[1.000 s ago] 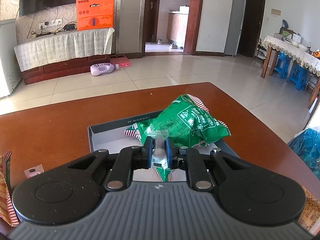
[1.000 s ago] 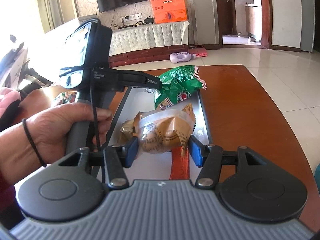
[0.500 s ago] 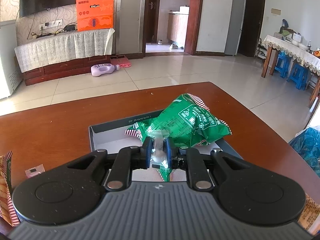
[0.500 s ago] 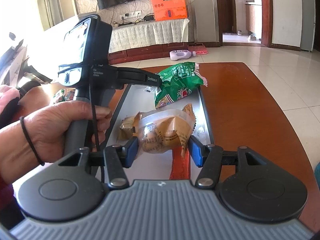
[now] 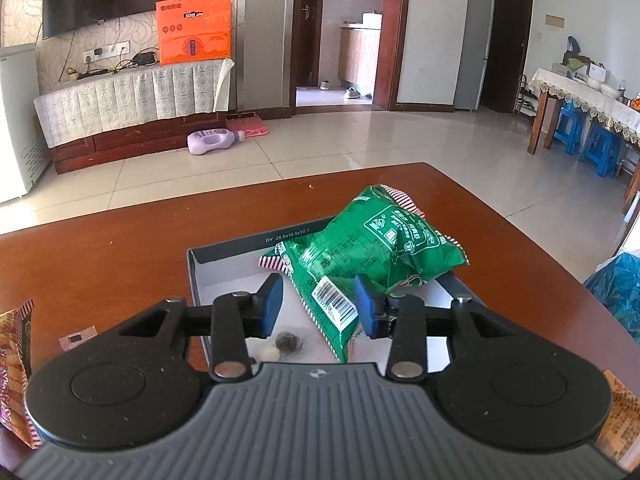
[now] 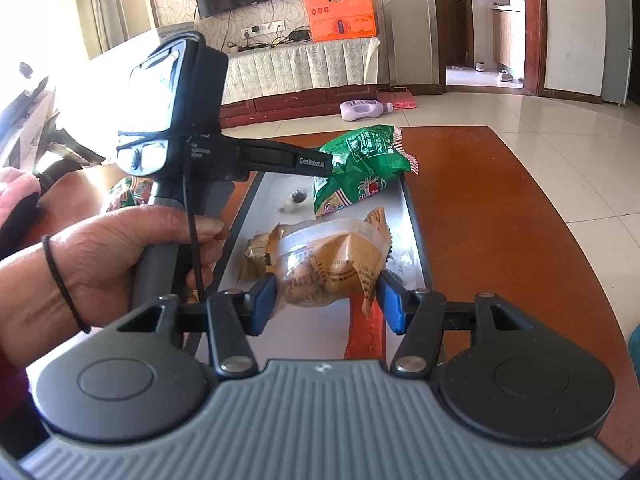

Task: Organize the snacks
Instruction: 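Open the left tool to drop the small clear packet into the box, then lower the wrapped bread into the box and open the right tool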

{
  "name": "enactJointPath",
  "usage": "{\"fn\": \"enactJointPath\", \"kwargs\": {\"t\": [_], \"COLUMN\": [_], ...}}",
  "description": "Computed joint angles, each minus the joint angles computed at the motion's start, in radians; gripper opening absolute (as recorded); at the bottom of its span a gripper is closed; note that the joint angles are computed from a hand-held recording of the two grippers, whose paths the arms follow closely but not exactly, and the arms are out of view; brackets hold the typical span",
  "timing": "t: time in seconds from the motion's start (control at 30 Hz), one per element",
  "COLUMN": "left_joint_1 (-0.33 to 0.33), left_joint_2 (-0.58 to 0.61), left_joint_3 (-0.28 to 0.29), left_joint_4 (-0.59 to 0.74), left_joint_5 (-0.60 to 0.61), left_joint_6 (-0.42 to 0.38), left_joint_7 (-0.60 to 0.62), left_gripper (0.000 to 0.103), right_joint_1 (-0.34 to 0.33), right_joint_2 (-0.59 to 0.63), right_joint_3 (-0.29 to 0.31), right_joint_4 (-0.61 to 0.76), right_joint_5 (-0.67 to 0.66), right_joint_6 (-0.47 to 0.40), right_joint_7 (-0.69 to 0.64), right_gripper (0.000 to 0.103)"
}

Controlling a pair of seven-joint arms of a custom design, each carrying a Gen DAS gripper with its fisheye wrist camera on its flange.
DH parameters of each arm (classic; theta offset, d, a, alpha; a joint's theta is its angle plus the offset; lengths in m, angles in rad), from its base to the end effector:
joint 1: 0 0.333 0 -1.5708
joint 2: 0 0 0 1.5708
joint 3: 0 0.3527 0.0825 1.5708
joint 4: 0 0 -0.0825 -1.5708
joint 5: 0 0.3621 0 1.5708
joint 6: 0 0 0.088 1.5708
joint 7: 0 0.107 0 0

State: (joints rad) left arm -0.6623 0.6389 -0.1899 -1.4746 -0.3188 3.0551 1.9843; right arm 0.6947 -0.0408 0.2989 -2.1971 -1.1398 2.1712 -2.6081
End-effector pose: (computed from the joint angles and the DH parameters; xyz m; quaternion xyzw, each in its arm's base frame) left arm 0.5524 -0.5298 0.4584 -0.3056 0.8319 -0.4436 0.1330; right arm 0.3106 0.4155 0.4699 -0.4853 0.7483 -0.3242 0.3153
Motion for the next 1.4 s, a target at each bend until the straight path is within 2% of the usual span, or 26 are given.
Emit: {"fn": "enactJointPath", "kwargs": {"t": [0.07,0.23,0.4,0.67,0.87,0.97,1.07,1.4], "left_joint_1": [-0.004,0.018,0.064,0.141,0.148,0.151,0.148,0.187], "left_joint_2": [0.000,-0.021,-0.051,-0.097,-0.113,-0.122,-0.133,-0.193], "left_joint_3": [0.005,-0.012,-0.054,-0.132,-0.129,-0.127,-0.122,-0.171], "left_joint_4": [-0.001,-0.040,-0.087,-0.153,-0.164,-0.173,-0.189,-0.284], "left_joint_5": [0.002,-0.004,-0.035,-0.092,-0.123,-0.130,-0.132,-0.171], "left_joint_6": [0.001,0.023,0.040,0.065,0.054,0.051,0.052,0.080], "left_joint_7": [-0.004,0.020,0.063,0.157,0.181,0.189,0.195,0.251], "left_gripper": [0.046,0.055,0.055,0.057,0.060,0.062,0.062,0.064], "right_joint_1": [-0.001,-0.003,-0.005,-0.010,-0.017,-0.022,-0.018,0.003], "right_joint_2": [0.001,0.015,0.038,0.078,0.102,0.115,0.132,0.125], "right_joint_3": [-0.001,-0.006,-0.015,-0.039,-0.054,-0.061,-0.061,-0.059], "right_joint_4": [0.001,0.012,0.030,0.056,0.076,0.088,0.107,0.104], "right_joint_5": [0.003,0.015,0.004,0.062,0.051,0.049,0.075,0.066], "right_joint_6": [0.000,0.005,0.032,0.056,0.034,0.056,0.060,0.032], "right_joint_7": [-0.003,-0.019,-0.046,-0.101,-0.085,-0.092,-0.145,-0.099], "right_gripper": [0.057,0.057,0.057,0.057,0.057,0.057,0.058,0.058]}}
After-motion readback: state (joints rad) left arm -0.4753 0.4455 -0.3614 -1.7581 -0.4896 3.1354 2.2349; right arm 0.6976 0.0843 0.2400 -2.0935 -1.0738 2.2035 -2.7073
